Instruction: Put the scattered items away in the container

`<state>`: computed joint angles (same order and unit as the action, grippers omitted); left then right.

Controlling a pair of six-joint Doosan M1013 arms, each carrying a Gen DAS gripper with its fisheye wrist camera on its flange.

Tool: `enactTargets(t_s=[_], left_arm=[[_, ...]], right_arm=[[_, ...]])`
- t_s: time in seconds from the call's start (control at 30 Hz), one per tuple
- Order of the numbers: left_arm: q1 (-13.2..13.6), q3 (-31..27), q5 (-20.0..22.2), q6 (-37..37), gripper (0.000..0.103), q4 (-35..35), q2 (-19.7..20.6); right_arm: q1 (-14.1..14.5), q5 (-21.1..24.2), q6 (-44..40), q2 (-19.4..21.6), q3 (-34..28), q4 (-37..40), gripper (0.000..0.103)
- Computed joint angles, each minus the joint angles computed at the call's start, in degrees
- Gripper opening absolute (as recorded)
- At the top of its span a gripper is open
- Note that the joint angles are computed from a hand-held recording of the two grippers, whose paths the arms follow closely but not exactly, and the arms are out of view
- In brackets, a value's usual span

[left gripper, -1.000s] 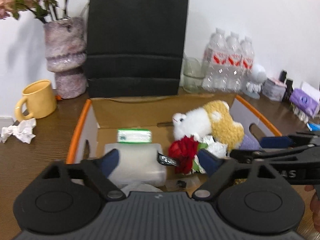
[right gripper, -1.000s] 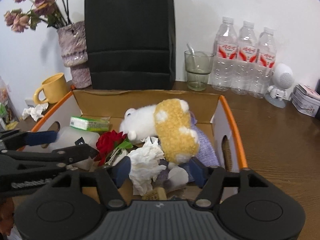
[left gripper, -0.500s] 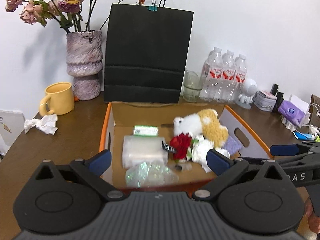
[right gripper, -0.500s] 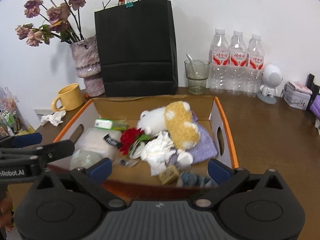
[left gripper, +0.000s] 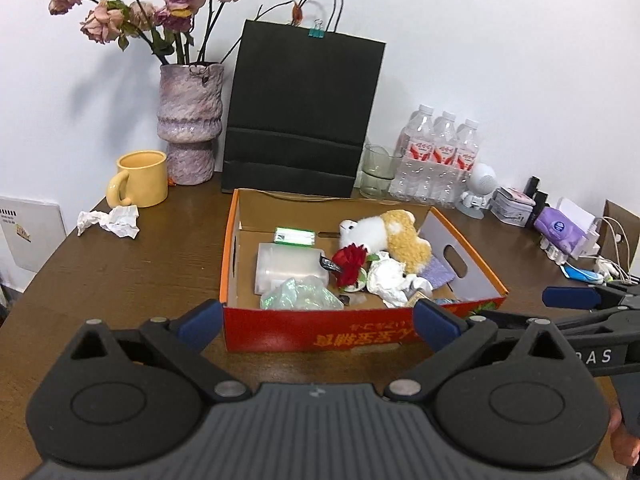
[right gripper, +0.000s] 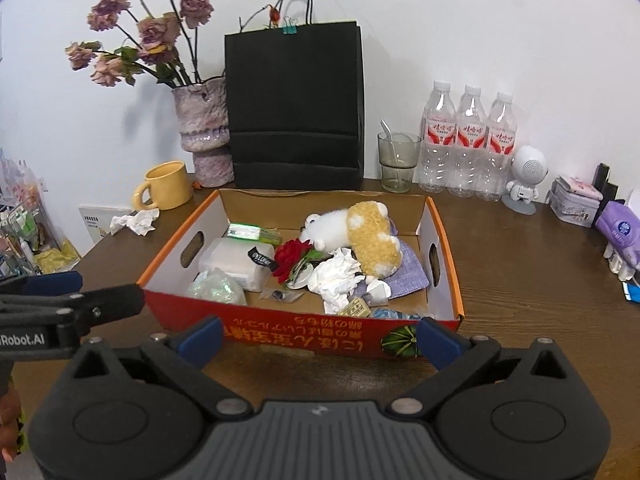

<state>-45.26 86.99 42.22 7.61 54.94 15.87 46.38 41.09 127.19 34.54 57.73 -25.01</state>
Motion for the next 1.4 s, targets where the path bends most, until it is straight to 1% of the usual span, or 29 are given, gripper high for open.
enactTargets(t_s=[0.1, 0.2, 0.53, 1.4], left_arm=[[-0.49, 1.01, -0.94, 0.02, 0.103, 0.01, -0.78], [-1.13, 1.72, -0.53, -0.93, 0.103, 1.47, -1.23], [-1.91, 2.96, -0.94, -2.6, 0.103, 3.35, -2.04], [-2.19, 3.11, -0.82, -2.81, 0.103, 3.89, -1.85]], right_arm=[[0.73, -0.07, 1.28, -0.72, 1.06, -2.23, 0.103], [1.37, -0.08, 3.21, -1.27, 1.91, -4.71, 0.103], [2.5, 0.23, 6.52, -2.58, 4.05, -8.2, 0.103], [2.71, 0.63, 8.52, -3.24, 5.46, -10.24, 0.103]])
